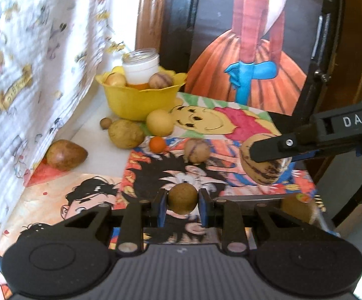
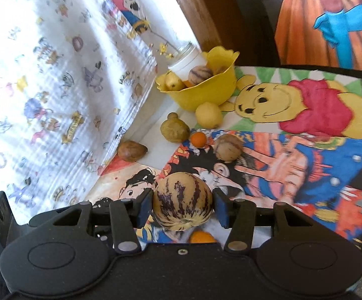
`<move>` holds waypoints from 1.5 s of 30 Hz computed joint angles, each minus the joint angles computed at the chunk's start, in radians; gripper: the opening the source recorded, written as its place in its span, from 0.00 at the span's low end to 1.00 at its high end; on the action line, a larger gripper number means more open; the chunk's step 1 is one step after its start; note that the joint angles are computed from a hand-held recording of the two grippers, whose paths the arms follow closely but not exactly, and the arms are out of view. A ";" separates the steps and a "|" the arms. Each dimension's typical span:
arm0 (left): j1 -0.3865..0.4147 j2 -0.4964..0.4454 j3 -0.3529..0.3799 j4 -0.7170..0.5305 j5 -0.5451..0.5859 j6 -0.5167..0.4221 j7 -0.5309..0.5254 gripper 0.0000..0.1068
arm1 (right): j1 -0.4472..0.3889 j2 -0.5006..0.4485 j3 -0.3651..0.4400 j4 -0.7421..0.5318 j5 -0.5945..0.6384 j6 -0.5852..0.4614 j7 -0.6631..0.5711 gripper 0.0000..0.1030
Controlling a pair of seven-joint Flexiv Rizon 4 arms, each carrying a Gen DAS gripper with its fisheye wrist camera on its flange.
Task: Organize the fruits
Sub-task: 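Carry the tan fruit with the left tool while the right tool carries the pepino onto the tray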
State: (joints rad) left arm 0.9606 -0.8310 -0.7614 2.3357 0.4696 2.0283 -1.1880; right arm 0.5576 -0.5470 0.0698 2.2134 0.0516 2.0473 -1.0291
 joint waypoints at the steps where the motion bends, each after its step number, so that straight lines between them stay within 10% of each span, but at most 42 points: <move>1: 0.000 0.009 -0.002 0.014 0.003 0.009 -0.004 0.26 | 0.025 0.017 -0.018 0.025 0.024 0.011 -0.011 0.52; 16: -0.136 0.007 0.115 0.097 0.077 0.129 -0.065 0.27 | 0.134 -0.040 0.011 0.214 0.289 0.291 -0.129 0.52; 45: -0.365 -0.071 0.347 -0.007 0.097 0.191 -0.121 0.27 | 0.328 -0.401 -0.028 0.025 0.633 0.583 -0.495 0.52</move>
